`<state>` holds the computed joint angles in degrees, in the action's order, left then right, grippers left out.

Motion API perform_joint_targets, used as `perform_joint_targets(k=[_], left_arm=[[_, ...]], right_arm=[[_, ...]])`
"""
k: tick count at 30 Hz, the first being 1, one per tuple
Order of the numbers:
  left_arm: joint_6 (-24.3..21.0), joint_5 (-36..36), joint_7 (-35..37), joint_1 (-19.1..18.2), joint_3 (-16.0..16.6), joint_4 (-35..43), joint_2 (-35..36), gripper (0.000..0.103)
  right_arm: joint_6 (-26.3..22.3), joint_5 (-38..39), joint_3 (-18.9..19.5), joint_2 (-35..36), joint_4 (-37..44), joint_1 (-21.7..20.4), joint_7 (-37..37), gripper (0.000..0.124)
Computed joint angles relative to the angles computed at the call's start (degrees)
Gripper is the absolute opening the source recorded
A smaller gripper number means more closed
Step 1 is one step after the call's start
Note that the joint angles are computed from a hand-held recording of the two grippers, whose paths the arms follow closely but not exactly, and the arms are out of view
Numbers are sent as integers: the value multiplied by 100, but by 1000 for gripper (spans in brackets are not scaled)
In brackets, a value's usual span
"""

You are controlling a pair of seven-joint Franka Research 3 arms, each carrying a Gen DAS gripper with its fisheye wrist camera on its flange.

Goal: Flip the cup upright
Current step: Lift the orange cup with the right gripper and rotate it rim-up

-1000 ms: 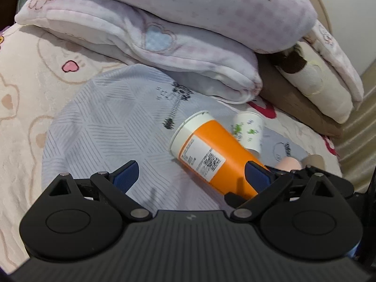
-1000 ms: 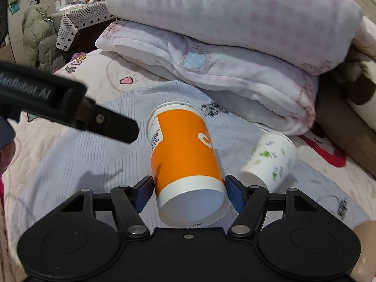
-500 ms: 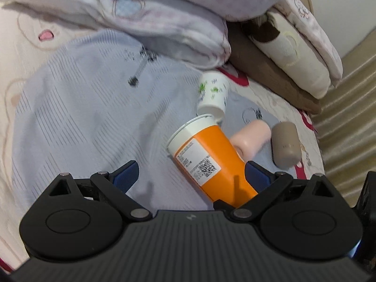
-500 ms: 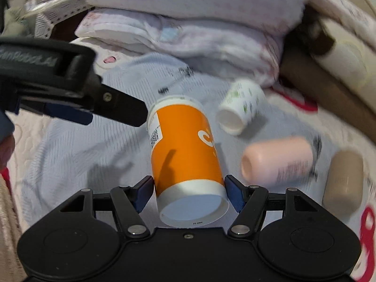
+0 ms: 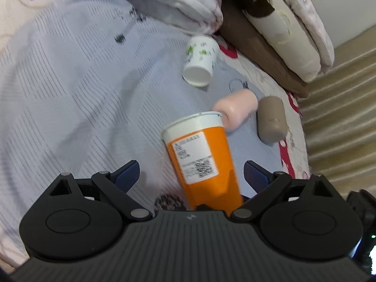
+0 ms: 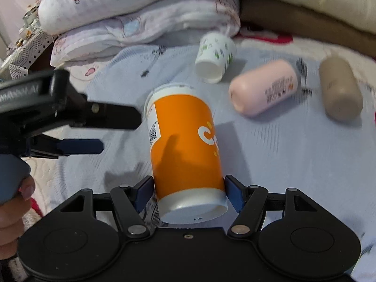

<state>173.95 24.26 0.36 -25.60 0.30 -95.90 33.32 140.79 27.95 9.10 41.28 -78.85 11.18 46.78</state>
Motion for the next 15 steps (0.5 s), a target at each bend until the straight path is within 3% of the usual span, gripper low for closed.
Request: perform_joint_targets(k=[4,9,15], left_arm=[[21,5,-21,-76,47,54,110,87],[350,-258,292,265,-338,7,255,75],[532,-584,680,373,-483,34,381,60]], right_arm=[[-134,-130,-82,84,122,73,167,71],[-566,-295,-125,240,395,103,303,71],[-1160,-342,-105,428,802,59,376,71]])
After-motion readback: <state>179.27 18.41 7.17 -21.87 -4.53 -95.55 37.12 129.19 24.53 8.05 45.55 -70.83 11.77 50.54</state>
